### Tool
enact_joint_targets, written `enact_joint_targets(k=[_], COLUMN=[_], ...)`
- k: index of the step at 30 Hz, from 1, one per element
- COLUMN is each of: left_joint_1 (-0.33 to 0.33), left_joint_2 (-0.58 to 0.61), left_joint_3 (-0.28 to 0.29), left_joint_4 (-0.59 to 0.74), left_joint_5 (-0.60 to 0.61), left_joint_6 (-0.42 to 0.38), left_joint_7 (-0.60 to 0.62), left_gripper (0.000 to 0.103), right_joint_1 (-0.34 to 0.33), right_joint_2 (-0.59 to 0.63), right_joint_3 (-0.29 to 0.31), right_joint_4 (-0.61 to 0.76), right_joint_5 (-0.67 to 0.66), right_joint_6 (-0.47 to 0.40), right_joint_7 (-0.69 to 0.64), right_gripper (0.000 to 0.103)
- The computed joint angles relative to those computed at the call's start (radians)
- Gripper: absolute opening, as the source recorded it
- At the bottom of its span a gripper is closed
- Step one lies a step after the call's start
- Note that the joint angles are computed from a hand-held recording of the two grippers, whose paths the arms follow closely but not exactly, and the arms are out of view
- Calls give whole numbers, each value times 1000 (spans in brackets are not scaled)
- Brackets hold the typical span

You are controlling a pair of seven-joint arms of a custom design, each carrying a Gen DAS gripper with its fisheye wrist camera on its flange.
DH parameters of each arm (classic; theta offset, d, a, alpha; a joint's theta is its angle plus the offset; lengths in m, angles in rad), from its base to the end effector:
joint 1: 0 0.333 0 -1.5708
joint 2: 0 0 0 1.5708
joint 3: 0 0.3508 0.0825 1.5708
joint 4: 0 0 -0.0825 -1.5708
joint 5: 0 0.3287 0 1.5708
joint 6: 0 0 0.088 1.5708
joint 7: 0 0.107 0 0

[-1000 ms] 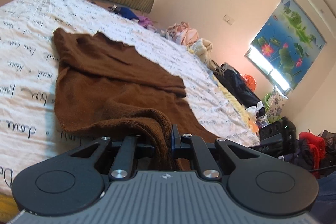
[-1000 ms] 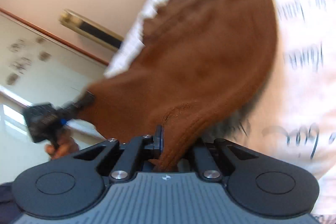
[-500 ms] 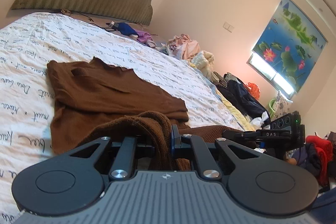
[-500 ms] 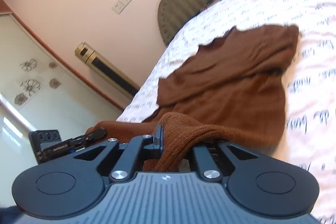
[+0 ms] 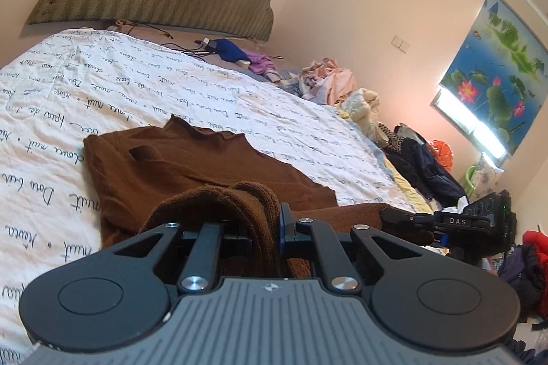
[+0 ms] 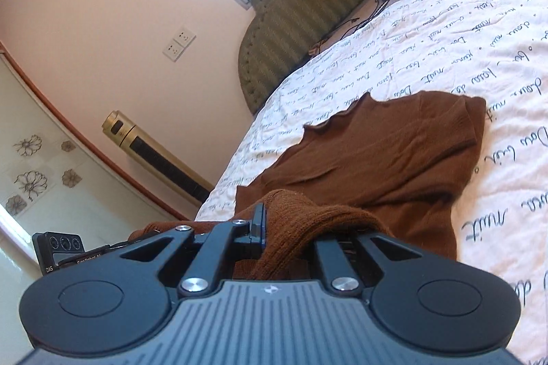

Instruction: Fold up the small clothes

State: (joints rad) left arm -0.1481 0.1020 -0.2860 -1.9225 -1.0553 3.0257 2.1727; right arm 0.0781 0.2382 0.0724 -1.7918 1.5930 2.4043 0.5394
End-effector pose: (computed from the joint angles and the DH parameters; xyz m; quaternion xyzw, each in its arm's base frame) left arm 0.5472 -0.1728 0.5862 -0.6007 0.6157 -0.4960 0.1184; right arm 0.6108 0.0950 0.5220 -0.5853 0.5558 0.0752 0.5856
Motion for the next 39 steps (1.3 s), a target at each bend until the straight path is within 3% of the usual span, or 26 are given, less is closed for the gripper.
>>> enact_joint_targets(k=[5, 17, 27, 39], left_joint_1=[-20, -40, -46, -35], left_joint_2=[79, 285, 440, 559], left_joint_3=[62, 159, 179, 168], left_joint_4=[65, 313, 537, 720], left_joint_5=[322, 765, 1016, 1100], left_joint_6=[-22, -159, -315, -458], left_joint_7=[-288, -697, -902, -989], left_gripper=[13, 13, 13, 16], right_joint_1=[5, -21, -29, -56], right_joint_2=[87, 266, 426, 582], right_joint_3=[12, 94, 141, 206], right_joint_4=[109, 334, 521, 701], right_joint_5=[-45, -206, -429, -640], right_joint_6=[42, 163, 200, 173], right_joint_7=[74, 239, 486, 767], right_gripper=[5, 5, 6, 9])
